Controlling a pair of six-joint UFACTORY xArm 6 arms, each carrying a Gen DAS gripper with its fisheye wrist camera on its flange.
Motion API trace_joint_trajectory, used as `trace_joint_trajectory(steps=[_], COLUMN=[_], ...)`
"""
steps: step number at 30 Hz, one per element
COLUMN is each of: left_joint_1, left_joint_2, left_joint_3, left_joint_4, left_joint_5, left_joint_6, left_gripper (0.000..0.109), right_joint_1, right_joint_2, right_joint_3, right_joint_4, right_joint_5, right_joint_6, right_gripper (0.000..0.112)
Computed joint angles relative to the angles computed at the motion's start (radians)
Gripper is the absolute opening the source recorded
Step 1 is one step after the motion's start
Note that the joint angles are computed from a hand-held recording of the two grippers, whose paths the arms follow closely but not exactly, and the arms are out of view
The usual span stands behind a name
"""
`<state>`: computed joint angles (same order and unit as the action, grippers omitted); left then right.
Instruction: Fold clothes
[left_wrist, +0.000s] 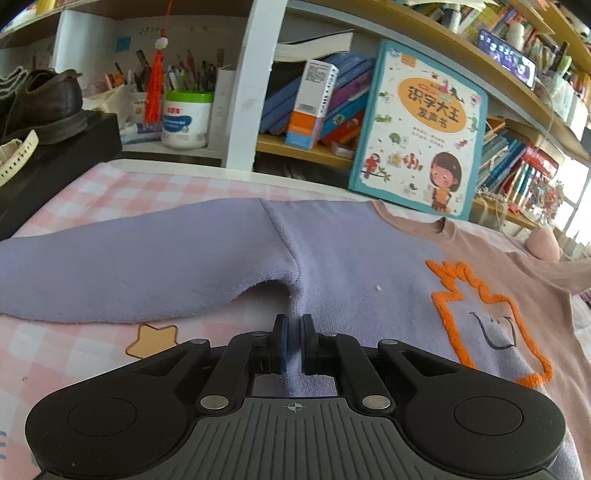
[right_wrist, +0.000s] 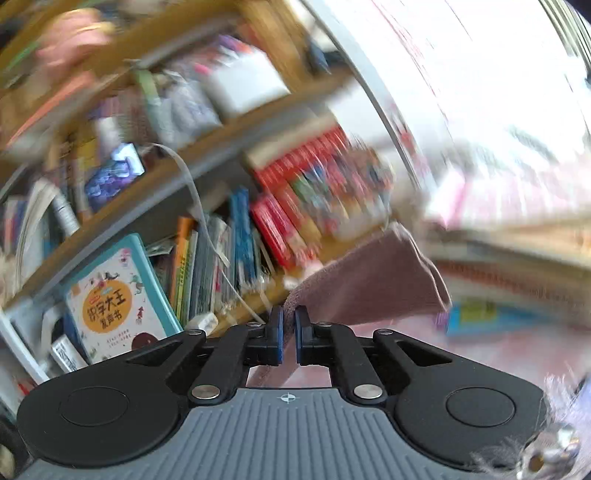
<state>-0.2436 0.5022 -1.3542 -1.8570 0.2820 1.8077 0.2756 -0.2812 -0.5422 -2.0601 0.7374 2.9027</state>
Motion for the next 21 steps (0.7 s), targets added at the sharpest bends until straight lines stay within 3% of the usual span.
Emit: trace_joint_trajectory(steps=[2, 4, 5, 6, 7, 9, 13, 17, 21], left_joint_1=[-0.006, -0.007, -0.005, -0.002, 0.002, 0.009, 0.012, 0.013, 0.022], left_joint_2=[-0.006, -0.011, -0.014, -0.016, -0.018, -0.018, -0.012, -0.015, -0.032], left_joint_3=[0.007, 0.015, 0.018, 0.022, 0.025, 0.027, 0.019, 0.022, 0.044], left_joint_4=[-0.006, 0.013, 0.033, 0.053, 0.071, 0.1, 0.139, 0.167, 0.184], left_joint_5=[-0.005, 0.001, 0.008, 0.015, 0.023, 0.038, 0.049, 0.049, 0.061], left_joint_6=[0.015, 0.007, -0.009, -0.026, -0.042, -0.073, -0.112, -0.142, -0.158], left_gripper=[0.006, 0.006, 0.006, 0.006, 0.006, 0.006, 0.006, 0.006, 0.007], right_joint_1=[-0.081, -0.177, -0.205, -0.201, -0.175, -0.135, -0.072, 0.03, 0.119], right_joint_2=[0.061, 0.103, 0.132, 0.125, 0.109, 0.09, 0.11, 0.194, 0.275], right_joint_3=[-0.026, -0.031, -0.032, -0.014, 0.004, 0.018, -0.021, -0.119, -0.2], right_joint_4=[0.137, 0.161, 0.156, 0.133, 0.138, 0.162, 0.136, 0.166, 0.224], right_joint_5=[-0.116, -0.269, -0.307, -0.302, -0.272, -0.264, -0.355, -0.437, -0.444], right_joint_6=[-0.012, 0.028, 0.069, 0.105, 0.099, 0.047, -0.033, -0.243, -0.397], right_gripper=[0.007, 0.013, 0.01, 0.015, 0.025, 0.036, 0.036, 0.041, 0.04])
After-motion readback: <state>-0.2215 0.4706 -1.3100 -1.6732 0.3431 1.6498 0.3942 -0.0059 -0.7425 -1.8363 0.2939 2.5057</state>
